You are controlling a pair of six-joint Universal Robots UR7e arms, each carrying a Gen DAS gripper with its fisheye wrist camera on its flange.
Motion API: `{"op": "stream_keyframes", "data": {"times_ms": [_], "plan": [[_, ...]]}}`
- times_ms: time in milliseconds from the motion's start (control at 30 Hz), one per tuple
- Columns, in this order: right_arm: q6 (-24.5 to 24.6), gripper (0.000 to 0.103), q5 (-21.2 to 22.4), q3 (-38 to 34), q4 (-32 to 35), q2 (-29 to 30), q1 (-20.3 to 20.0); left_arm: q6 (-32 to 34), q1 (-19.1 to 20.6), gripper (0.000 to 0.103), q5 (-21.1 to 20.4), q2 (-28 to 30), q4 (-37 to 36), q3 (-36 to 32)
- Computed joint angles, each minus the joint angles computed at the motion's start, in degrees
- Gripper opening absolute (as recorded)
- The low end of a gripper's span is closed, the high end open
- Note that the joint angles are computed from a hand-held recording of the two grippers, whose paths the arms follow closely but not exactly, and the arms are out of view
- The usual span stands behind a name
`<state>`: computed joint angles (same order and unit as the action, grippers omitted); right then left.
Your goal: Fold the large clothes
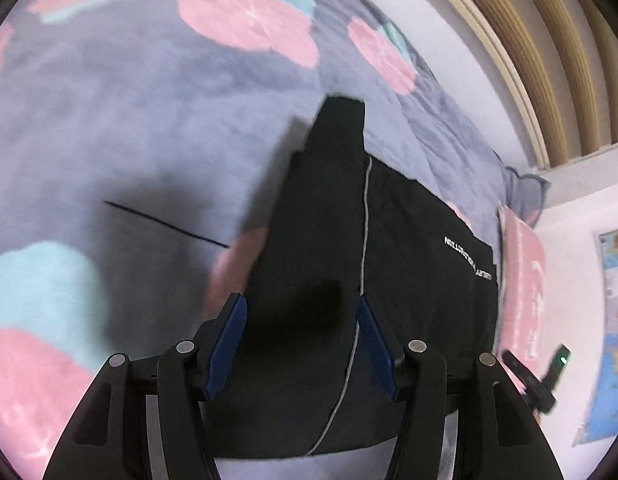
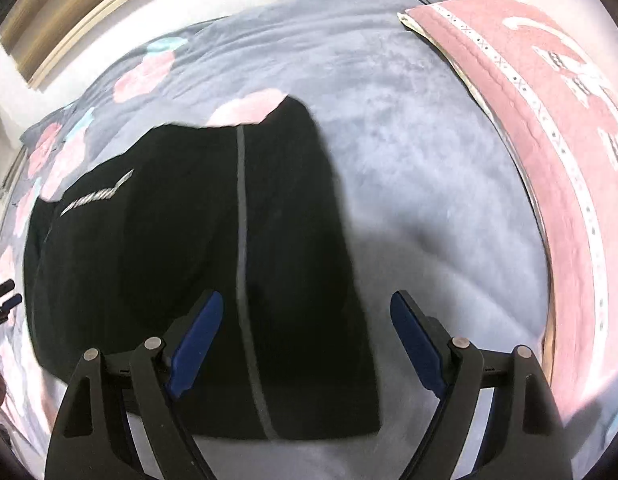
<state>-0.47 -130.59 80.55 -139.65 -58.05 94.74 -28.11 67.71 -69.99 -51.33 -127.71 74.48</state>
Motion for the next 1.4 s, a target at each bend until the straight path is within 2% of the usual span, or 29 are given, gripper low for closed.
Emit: {"op": "stream_keyframes", "data": {"times_ms": [200,267,367,567,667,733,800,833,900,967,1033,1067,1100,1133,1167,1233,1300,1367,1400], "plan": [[0.4,0.088,6.6,-4.0,4.3,2.0,-3.9,1.8,2.7,0.059,-4.3,4.4,2.1,-4.5],[0.0,0.088,8.8,-4.8,5.3,2.3,-4.7,2.1,3.6,0.059,-7.0,5.1,2.2,-5.3],[-0.5,0.088,10.5,-6.0,6.4,3.1,-5.9,2.8,4.4,0.059,-9.3,6.0,2.5,-6.1],[-0.2,0.088,20.0,-6.3,7.7,2.6,-9.1,1.8,5.8,0.065,-13.2,8.1,1.5,-7.0],[1.8,0.088,28.0,-7.5,10.1,3.4,-11.6,1.8,6.3,0.065,-15.0,9.0,-0.7,-6.7],[3.3,0.087,31.9,-7.7,10.5,3.8,-12.9,1.1,7.1,0.065,-18.2,9.4,-3.5,-5.9],[5.0,0.088,36.4,-7.3,10.4,3.9,-14.5,0.2,7.8,0.062,-20.8,9.9,-5.6,-5.5],[5.5,0.087,37.5,-6.9,10.2,3.7,-14.9,0.1,8.0,0.055,-21.9,9.8,-6.8,-4.9],[3.7,0.062,41.3,-6.2,10.8,2.9,-15.3,0.8,8.1,0.047,-23.5,9.0,-9.1,-3.2],[1.5,0.060,40.4,-6.0,11.6,2.4,-14.7,0.4,8.4,0.044,-25.8,7.9,-11.5,-1.2],[1.4,0.061,40.2,-6.7,13.0,2.7,-14.6,-0.1,8.5,0.044,-26.2,7.9,-11.9,-0.9],[2.7,0.067,41.2,-7.4,14.0,3.2,-15.1,-0.3,8.5,0.047,-26.0,8.2,-11.6,-1.2],[4.5,0.077,41.5,-8.3,15.0,3.9,-15.4,-1.5,8.7,0.050,-26.0,8.5,-11.8,-1.1],[5.8,0.079,42.3,-9.3,15.8,4.7,-15.7,-2.7,9.0,0.057,-26.8,9.1,-12.1,-1.4],[5.8,0.081,43.5,-9.4,15.7,5.3,-15.9,-4.0,9.4,0.060,-28.2,9.9,-12.3,-2.0],[5.1,0.081,43.2,-8.2,14.2,5.0,-15.5,-5.8,9.8,0.061,-29.4,10.9,-14.5,-1.8],[4.3,0.061,43.6,-7.5,12.2,5.0,-14.8,-6.1,9.1,0.058,-28.1,10.0,-16.4,-0.2],[2.9,0.044,45.1,-4.5,9.3,2.8,-14.3,-5.3,8.0,0.042,-27.2,8.4,-19.6,2.7],[2.8,0.041,46.1,-3.0,8.1,1.6,-14.1,-5.0,7.5,0.040,-27.9,7.4,-21.7,4.4]]}}
